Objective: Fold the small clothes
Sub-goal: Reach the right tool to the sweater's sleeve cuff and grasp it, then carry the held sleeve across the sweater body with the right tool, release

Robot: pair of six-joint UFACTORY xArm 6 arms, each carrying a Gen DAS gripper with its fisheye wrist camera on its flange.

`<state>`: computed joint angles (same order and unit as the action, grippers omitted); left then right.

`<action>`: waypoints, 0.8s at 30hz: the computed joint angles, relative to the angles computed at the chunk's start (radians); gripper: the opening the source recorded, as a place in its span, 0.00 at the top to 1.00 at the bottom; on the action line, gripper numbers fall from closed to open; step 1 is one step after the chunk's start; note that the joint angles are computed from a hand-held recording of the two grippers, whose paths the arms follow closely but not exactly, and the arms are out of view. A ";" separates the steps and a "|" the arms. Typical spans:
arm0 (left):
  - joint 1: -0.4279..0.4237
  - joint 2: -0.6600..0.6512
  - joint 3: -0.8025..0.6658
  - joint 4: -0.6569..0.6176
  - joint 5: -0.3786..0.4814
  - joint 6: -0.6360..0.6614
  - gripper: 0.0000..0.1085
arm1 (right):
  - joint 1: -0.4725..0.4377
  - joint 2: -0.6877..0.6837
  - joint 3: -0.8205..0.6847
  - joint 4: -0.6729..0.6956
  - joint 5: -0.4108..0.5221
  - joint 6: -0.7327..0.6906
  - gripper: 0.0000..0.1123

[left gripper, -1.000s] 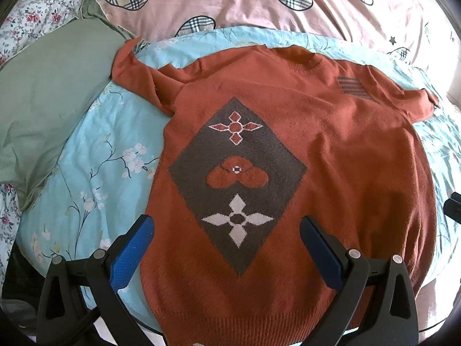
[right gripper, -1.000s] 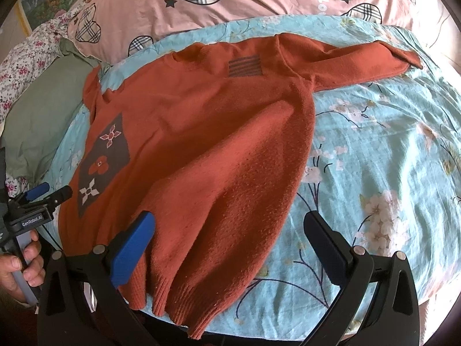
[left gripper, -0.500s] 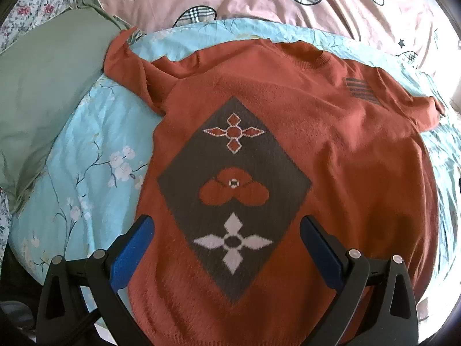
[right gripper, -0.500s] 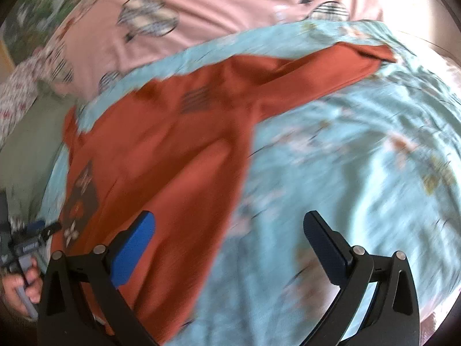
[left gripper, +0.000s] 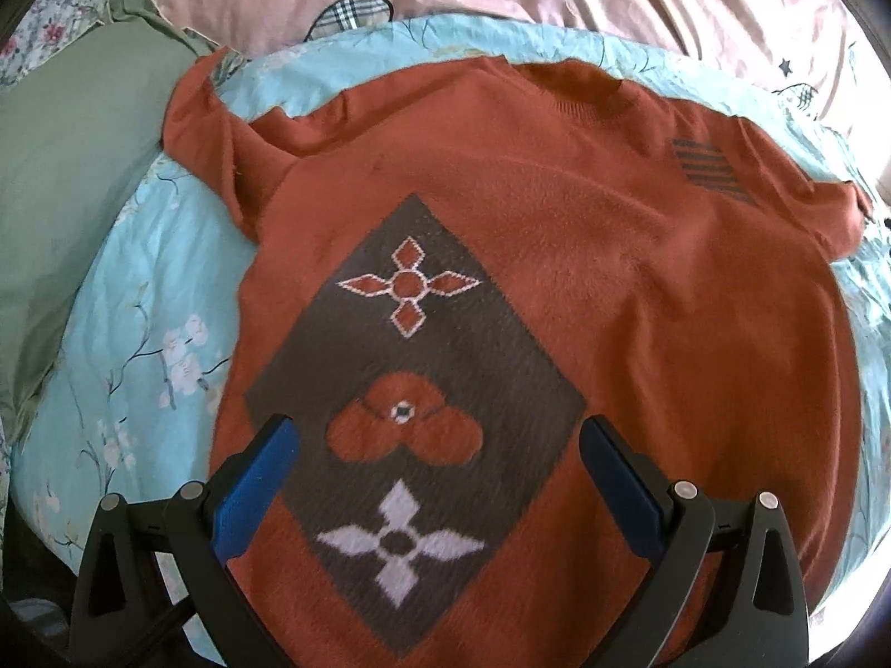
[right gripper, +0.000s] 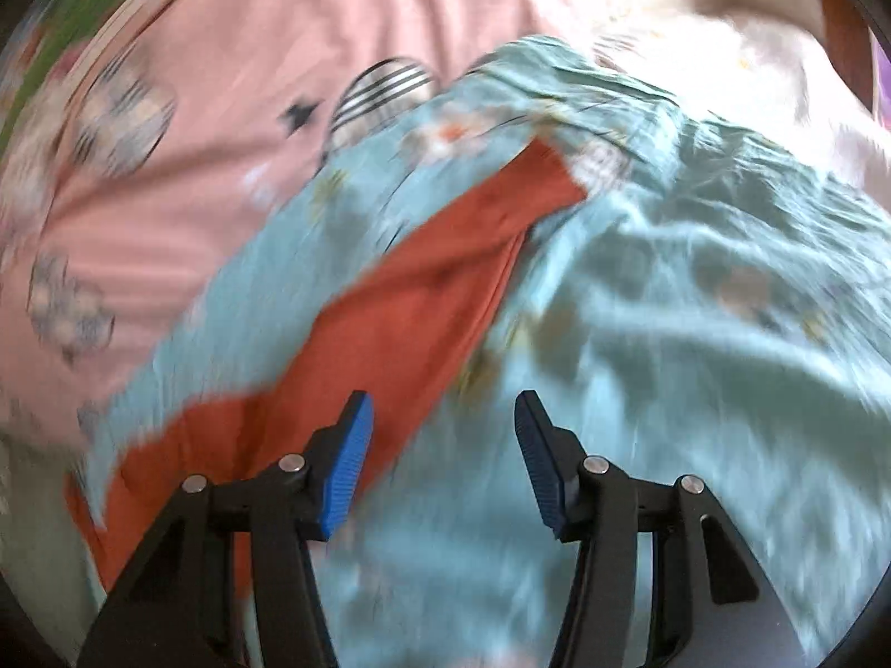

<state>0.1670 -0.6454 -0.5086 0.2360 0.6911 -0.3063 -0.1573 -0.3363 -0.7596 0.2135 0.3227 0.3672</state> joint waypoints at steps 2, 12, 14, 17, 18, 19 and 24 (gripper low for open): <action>-0.006 0.046 -0.022 0.006 -0.013 -0.012 0.07 | -0.032 0.109 -0.082 0.061 -0.032 -0.036 0.55; -0.041 0.204 -0.106 0.003 -0.062 -0.040 0.07 | -0.064 0.303 -0.269 -0.030 -0.068 0.005 0.96; -0.040 0.207 -0.103 -0.013 -0.080 -0.027 0.07 | -0.019 0.260 -0.249 -0.067 -0.083 0.005 0.96; -0.040 0.201 -0.092 -0.034 -0.088 -0.009 0.07 | 0.113 0.180 -0.224 -0.038 -0.069 -0.048 0.96; -0.039 0.201 -0.090 -0.036 -0.091 -0.004 0.07 | 0.153 0.174 -0.229 -0.013 -0.060 -0.071 0.96; -0.036 0.189 -0.079 -0.049 -0.096 0.009 0.07 | 0.205 0.169 -0.235 0.022 -0.050 -0.098 0.96; -0.011 0.122 -0.043 -0.092 -0.110 0.058 0.07 | 0.487 0.277 -0.363 0.284 -0.003 -0.266 0.96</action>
<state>0.1565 -0.5233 -0.5512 0.1437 0.5807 -0.2487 0.3296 -0.0592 -1.1221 0.4979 0.3197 0.1012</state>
